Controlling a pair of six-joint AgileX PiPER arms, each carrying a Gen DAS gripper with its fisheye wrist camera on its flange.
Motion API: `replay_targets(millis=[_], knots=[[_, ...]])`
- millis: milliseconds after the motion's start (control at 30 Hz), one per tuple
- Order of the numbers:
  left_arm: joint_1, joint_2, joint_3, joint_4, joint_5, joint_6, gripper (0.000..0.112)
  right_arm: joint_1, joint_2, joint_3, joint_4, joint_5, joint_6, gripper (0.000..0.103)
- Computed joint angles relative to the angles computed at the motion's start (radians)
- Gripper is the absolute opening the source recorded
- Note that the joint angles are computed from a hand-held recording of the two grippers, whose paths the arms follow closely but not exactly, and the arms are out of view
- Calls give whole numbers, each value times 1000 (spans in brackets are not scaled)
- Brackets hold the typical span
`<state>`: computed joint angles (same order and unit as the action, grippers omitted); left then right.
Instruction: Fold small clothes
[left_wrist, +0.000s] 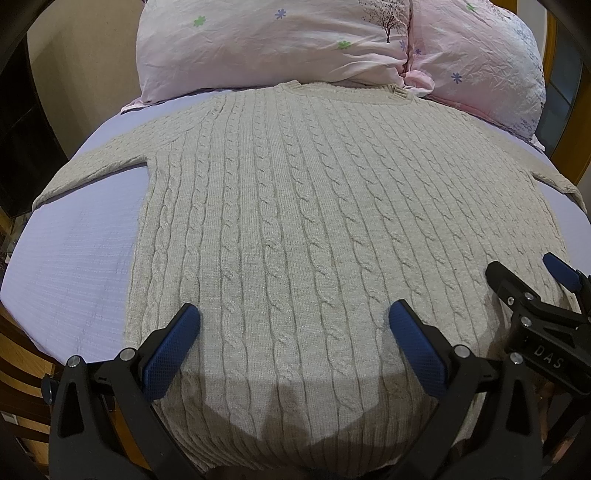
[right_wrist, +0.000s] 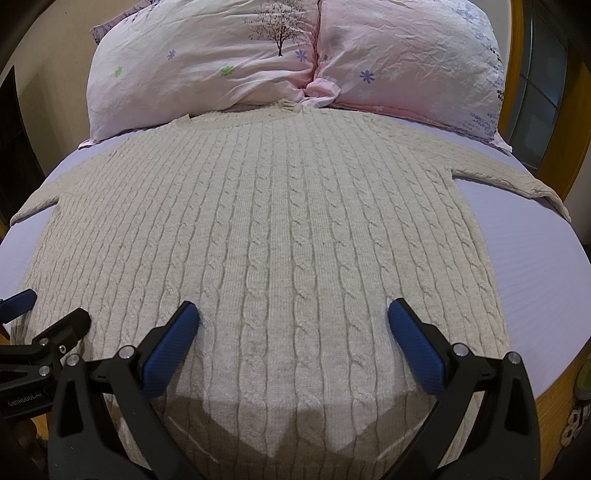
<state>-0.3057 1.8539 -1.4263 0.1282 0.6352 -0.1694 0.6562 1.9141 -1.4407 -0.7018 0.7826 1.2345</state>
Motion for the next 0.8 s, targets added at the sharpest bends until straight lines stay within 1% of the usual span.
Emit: replay_targets(millis=[67,133,167,200,233,267,300,333,367,400,433,467,500,533,567,600,633,667,700,767,800], knots=[[-1,-3,10,5,-16,-4,102,-5,-1,4,-8,-10,-1,101],[-6,-32,60,26,-65,-25,102,-5,-3,18,-38,-32,16,101],[-4,-36,56,24,-61,-22,102,5,-23,52,-68,-43,48,101],[-5,-50,85,36,-93,-33,102,4,-41,96,-116,-85,72,101],[-6,-61,109,46,-121,-41,102,-5,-63,132,-136,-131,57,101],[-4,-67,120,47,-133,-40,102,-26,-91,172,-116,-195,1,101],[1,-73,145,52,-170,-38,102,-58,-118,198,-56,-244,-88,101],[3,-84,163,49,-186,-30,102,-94,-148,213,12,-272,-162,101],[11,-83,159,17,-190,9,102,-134,-189,235,52,-293,-196,101],[18,-81,159,-7,-199,39,102,-205,-260,286,56,-344,-190,101],[25,-76,149,-35,-200,73,102,-274,-307,313,72,-378,-201,101],[34,-75,142,-66,-206,110,102,-374,-342,304,129,-372,-242,101],[48,-72,130,-118,-216,170,102,-472,-353,299,225,-393,-323,101],[62,-69,118,-172,-224,227,102,-572,-344,276,325,-403,-421,92],[83,-68,102,-251,-234,302,102,-672,-308,214,425,-373,-479,84],[98,-65,89,-297,-236,344,102,-753,-281,187,525,-383,-539,70],[118,-58,65,-347,-237,384,102,-840,-222,121,625,-353,-599,62],[132,-54,51,-379,-238,409,102,-912,-161,49,724,-305,-653,62],[159,-42,21,-447,-234,460,102,-983,-89,-30,824,-262,-688,60],[222,-12,-36,-637,-209,611,102,-1099,42,-175,1004,-178,-777,60],[251,-10,-41,-727,-199,687,102,-1129,89,-228,1043,-155,-790,60]])
